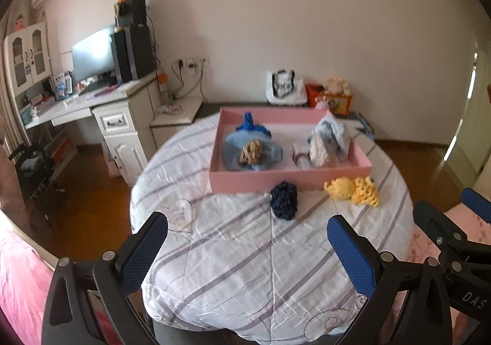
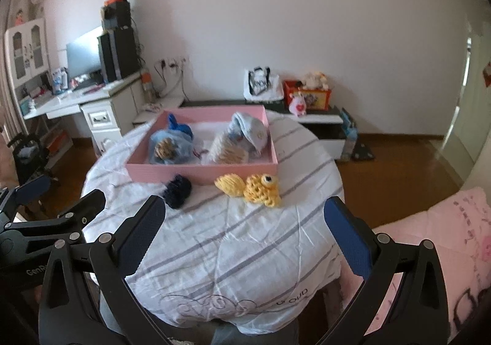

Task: Organize soft objects
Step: 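Move the left gripper to the navy scrunchie while the right moves to the yellow crochet fish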

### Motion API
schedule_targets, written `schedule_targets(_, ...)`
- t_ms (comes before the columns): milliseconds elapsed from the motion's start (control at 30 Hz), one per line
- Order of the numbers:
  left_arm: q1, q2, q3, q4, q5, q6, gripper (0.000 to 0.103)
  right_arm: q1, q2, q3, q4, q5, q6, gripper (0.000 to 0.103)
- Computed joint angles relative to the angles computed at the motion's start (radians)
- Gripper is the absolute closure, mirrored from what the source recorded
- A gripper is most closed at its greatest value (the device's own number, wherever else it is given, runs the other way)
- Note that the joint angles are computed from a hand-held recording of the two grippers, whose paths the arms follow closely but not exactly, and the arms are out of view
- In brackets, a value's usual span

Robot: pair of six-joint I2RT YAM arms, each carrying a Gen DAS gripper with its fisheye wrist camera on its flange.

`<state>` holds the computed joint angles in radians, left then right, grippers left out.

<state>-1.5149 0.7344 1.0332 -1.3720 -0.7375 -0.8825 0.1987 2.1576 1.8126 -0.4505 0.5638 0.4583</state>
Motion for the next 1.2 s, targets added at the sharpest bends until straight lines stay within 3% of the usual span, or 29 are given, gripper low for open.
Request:
schedule_targets(100, 0.22, 0.01, -0.069, 0.185, 0.156, 0.225, 0.0, -0.032, 0.048, 0.035, -0.032, -0.037, 0.022, 0.0)
schedule_targets(300, 0.437, 0.152, -0.161, 0.422, 0.337, 0.411, 0.0, -0.098, 0.158, 0.13, -0.122, -0.076, 0.076, 0.0)
schedule_targets(533, 0.521, 0.403, -0.175, 0.628, 0.396, 0.488, 0.0, -0.165, 0.259, 0.227, -0.171, -0.16, 0.093, 0.0)
schedule_targets(667, 0.559, 0.509, -0.167, 0.714, 0.441, 0.512, 0.0, -0.194, 0.318, 0.293, -0.193, -0.198, 0.091, 0.0)
schedule_targets(867, 0.585, 0.626, -0.151, 0.811, 0.435, 0.539, 0.003, -0.222, 0.385, 0.38, -0.236, -0.238, 0.098, 0.0)
schedule_targets(933, 0.587, 0.657, -0.146, 0.838, 0.44, 0.552, 0.014, -0.227, 0.404, 0.405, -0.247, -0.249, 0.1, 0.0)
schedule_targets(1000, 0.588, 0.688, -0.138, 0.848, 0.449, 0.562, 0.031, -0.23, 0.43, 0.446, -0.269, -0.26, 0.1, 0.0)
schedule_targets(1033, 0.593, 0.697, -0.139, 0.862, 0.465, 0.571, 0.033, -0.23, 0.439, 0.462, -0.28, -0.262, 0.1, 0.0)
schedule_targets(1100, 0.592, 0.696, -0.15, 0.893, 0.475, 0.585, 0.048, -0.228, 0.449, 0.479, -0.291, -0.259, 0.1, 0.0)
schedule_targets(1200, 0.588, 0.699, -0.16, 0.918, 0.494, 0.605, 0.061, -0.228, 0.452, 0.489, -0.293, -0.26, 0.102, 0.0)
